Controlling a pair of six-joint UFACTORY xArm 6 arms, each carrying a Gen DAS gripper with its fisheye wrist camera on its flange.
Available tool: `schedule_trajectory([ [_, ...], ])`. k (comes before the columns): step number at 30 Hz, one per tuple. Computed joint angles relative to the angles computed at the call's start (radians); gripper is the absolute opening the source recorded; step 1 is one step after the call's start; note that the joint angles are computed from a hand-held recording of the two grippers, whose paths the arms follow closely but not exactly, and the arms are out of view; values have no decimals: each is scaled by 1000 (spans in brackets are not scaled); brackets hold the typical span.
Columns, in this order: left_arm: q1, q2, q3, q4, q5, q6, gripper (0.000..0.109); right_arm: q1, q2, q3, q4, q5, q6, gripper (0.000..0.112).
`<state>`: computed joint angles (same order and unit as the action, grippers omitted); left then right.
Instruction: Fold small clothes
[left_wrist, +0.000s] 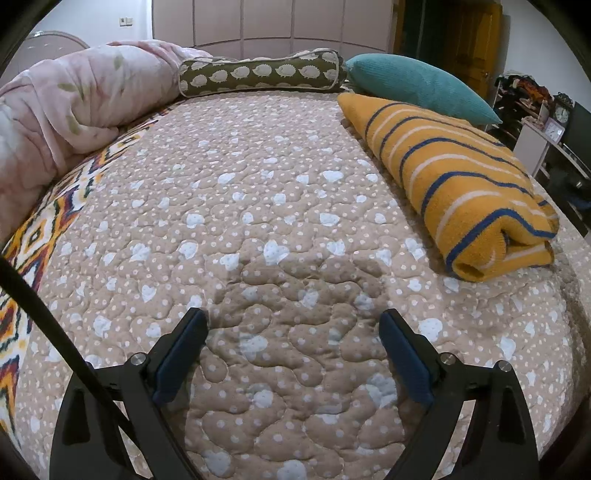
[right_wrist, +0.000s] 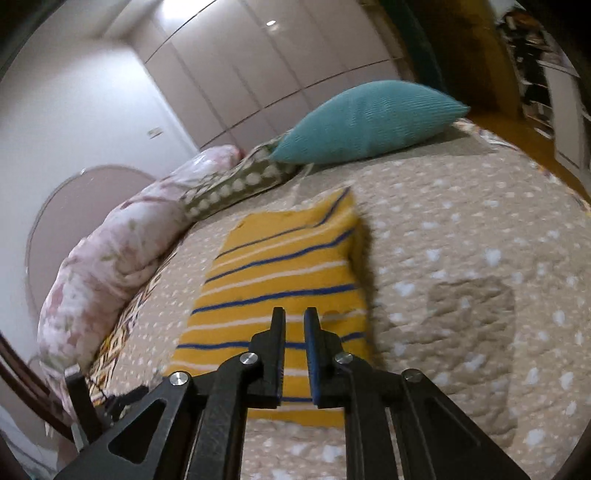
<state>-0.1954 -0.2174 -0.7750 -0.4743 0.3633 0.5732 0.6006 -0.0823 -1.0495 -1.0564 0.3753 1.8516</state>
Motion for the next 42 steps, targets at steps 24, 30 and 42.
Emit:
schedule_trajectory([
  [24, 3, 0, 3, 23, -10, -20, 95, 155, -31, 157, -127, 215, 277, 50],
  [30, 3, 10, -12, 170, 17, -175, 97, 176, 9, 103, -55, 279, 148, 59],
  [42, -2, 5, 16, 419, -39, -453, 103, 218, 83, 4, 46, 407, -12, 64],
])
